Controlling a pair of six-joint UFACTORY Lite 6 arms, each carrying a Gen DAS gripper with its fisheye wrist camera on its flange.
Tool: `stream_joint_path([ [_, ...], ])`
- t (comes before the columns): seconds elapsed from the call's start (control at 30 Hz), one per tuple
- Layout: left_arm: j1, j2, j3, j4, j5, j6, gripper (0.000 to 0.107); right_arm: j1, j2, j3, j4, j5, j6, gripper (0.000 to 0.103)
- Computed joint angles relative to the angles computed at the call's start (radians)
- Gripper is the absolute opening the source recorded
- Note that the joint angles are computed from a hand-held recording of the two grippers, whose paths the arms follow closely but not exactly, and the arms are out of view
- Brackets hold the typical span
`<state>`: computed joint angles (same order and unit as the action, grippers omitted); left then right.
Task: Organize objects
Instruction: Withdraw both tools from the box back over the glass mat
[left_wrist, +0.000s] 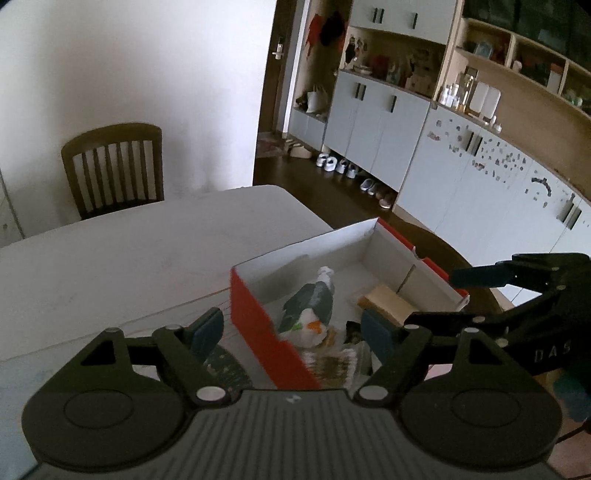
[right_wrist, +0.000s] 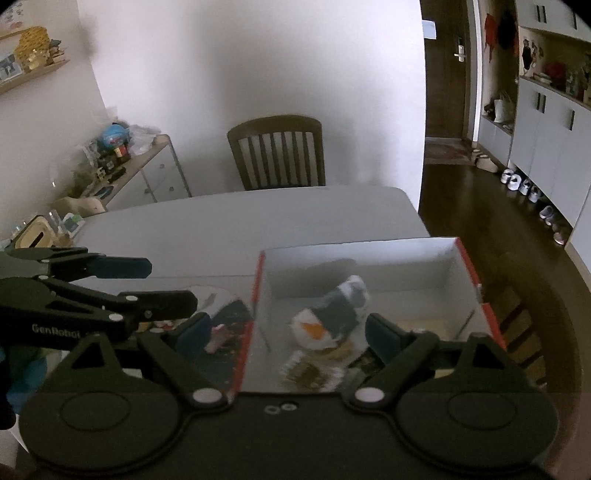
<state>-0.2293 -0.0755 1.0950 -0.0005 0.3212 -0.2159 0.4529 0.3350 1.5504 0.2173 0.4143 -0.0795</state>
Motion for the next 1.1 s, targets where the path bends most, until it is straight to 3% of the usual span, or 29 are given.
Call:
stream_joint_path([
  [0.33, 0.246, -0.161, -0.163, -0.575, 0.06, 0.707, 0.087, 0.192, 0.067, 0.072, -0.382, -0.014, 0.474, 0.097],
  [0.47, 0.401, -0.198, -0.225, -0.845, 0.142, 1.044, 0.091, 0.26, 0.127, 0.128, -0.525, 0.01, 0.643, 0.097],
  [0.53, 0.472, -0.21, -0.255, -0.903, 0.167, 1.138, 0.102, 0.291, 0.158, 0.156, -0.573, 0.022, 0.705, 0.098],
  [0.9, 0.856, -0.151, -0.354, -1.155, 0.361, 1.657, 0.103, 0.391, 0.317, 0.282, -0.738, 0.08, 0.94, 0.098],
  [1.1, 0.968, -0.062, -0.398, -1.24, 0.355, 1.904, 0.103, 0.412, 0.404, 0.336, -0.767, 0.111, 0.998, 0.098],
])
